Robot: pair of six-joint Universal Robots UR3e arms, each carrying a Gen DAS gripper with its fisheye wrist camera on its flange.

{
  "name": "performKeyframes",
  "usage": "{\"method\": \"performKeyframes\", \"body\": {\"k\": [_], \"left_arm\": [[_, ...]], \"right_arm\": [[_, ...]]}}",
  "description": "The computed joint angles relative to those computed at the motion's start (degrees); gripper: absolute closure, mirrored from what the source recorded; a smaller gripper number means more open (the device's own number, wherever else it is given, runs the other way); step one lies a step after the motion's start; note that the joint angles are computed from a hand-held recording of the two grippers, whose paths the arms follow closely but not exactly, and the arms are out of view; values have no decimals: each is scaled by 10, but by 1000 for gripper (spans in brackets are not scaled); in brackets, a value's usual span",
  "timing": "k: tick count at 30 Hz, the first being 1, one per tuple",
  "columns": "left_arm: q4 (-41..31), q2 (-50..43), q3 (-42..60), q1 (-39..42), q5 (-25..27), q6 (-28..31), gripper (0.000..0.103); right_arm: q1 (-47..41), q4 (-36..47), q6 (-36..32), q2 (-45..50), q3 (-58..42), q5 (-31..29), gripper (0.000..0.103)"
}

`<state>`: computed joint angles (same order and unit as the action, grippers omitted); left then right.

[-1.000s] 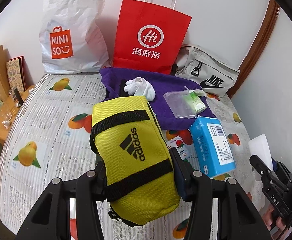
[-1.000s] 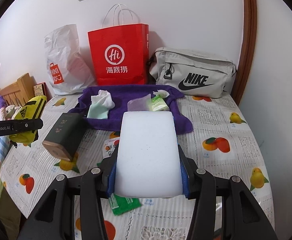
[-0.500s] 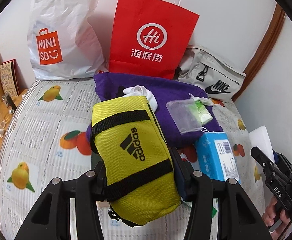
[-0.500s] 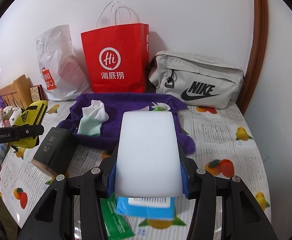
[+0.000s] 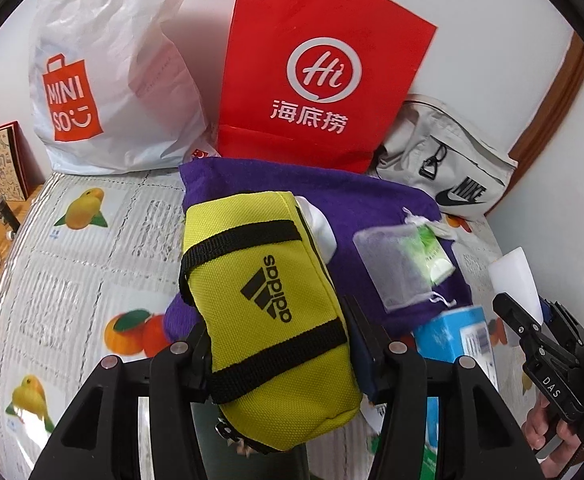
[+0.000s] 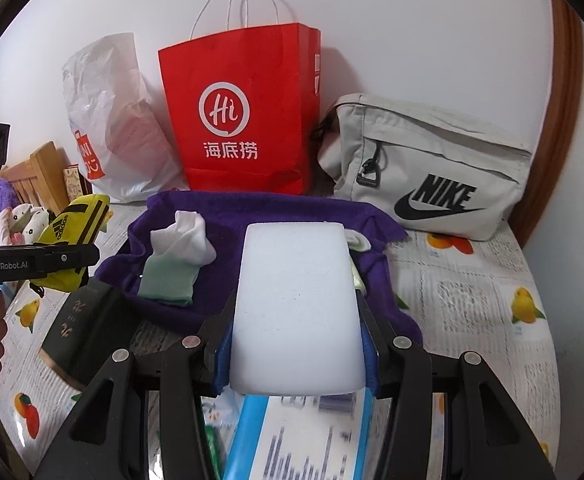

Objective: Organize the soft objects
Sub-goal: 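Carry the pouch and sponge over the purple towel and open both tools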

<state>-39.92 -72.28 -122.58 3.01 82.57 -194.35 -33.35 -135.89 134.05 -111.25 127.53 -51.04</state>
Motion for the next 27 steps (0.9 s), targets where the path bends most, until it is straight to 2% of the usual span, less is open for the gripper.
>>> {"method": "performKeyframes", "body": {"k": [6, 16, 27], "left_arm": [[23, -60, 20, 17, -9, 4, 53], [37, -153, 70, 36, -29, 27, 51], [48, -246, 119, 44, -57, 36, 49]], "right_arm": [[60, -72, 51, 132, -72, -29, 53], [133, -102, 79, 278, -180, -80, 53], [199, -100, 83, 380, -270, -150, 53]]}}
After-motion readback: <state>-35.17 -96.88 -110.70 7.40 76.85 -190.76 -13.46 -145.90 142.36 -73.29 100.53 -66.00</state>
